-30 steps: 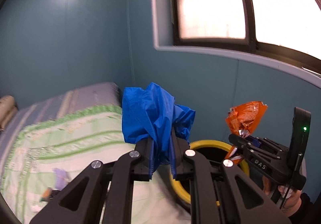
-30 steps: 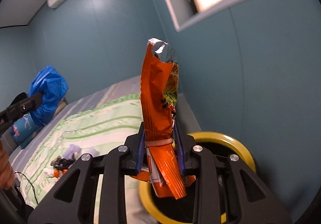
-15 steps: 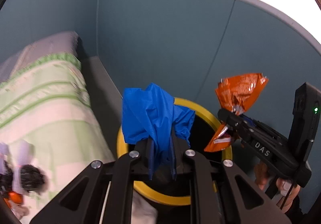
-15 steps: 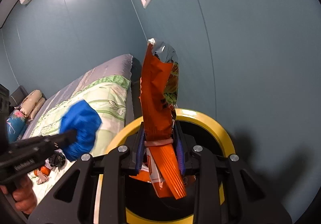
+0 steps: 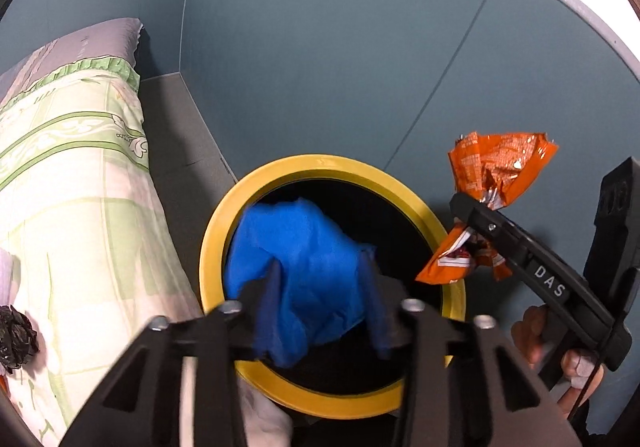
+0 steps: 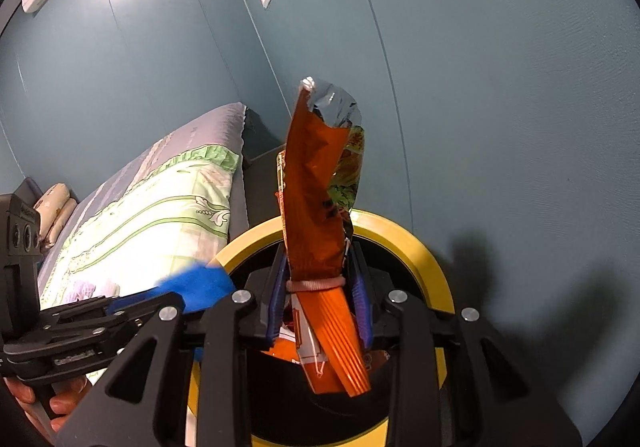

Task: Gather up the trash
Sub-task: 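Open the left tool dropping the glove while the right tool drops the snack bag into the bin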

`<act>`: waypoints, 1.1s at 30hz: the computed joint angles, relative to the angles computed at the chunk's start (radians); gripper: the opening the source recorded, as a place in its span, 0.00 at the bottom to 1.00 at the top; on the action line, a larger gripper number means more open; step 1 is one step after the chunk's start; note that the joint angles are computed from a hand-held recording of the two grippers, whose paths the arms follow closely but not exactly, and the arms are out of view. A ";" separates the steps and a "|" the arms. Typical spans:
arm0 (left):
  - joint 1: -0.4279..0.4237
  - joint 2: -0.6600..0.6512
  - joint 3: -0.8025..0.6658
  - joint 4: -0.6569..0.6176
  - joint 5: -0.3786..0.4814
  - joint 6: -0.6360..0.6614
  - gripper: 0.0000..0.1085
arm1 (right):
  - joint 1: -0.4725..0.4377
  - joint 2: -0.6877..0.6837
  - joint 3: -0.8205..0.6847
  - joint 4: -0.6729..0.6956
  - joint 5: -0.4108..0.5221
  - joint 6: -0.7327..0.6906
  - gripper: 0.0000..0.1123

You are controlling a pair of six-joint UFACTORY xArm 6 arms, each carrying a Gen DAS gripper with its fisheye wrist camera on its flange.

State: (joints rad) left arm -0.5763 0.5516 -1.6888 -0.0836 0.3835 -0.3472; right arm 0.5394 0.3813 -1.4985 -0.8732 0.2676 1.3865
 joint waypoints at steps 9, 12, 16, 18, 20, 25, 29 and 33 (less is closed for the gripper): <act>0.031 -0.066 0.092 0.109 -0.076 -0.132 0.65 | 0.010 -0.015 0.008 -0.027 0.032 0.044 0.34; 0.047 -0.116 0.146 0.206 -0.102 -0.226 0.72 | 0.018 -0.005 -0.015 -0.047 0.054 0.053 0.34; 0.074 -0.186 0.206 0.437 -0.112 -0.430 0.80 | 0.027 -0.005 -0.033 -0.044 0.075 0.038 0.42; 0.095 -0.232 0.250 0.555 -0.124 -0.540 0.86 | 0.039 0.000 -0.055 -0.054 0.105 0.034 0.45; 0.111 -0.272 0.288 0.627 -0.133 -0.609 0.87 | 0.043 0.006 -0.072 -0.041 0.111 0.017 0.48; 0.161 -0.389 0.402 0.714 -0.163 -0.687 0.88 | 0.058 0.003 -0.095 -0.054 0.139 0.000 0.56; 0.210 -0.475 0.490 0.723 -0.187 -0.709 0.88 | 0.068 0.001 -0.107 -0.027 0.153 -0.032 0.57; 0.255 -0.608 0.588 0.875 -0.159 -0.857 0.88 | 0.086 0.000 -0.128 -0.049 0.165 -0.028 0.58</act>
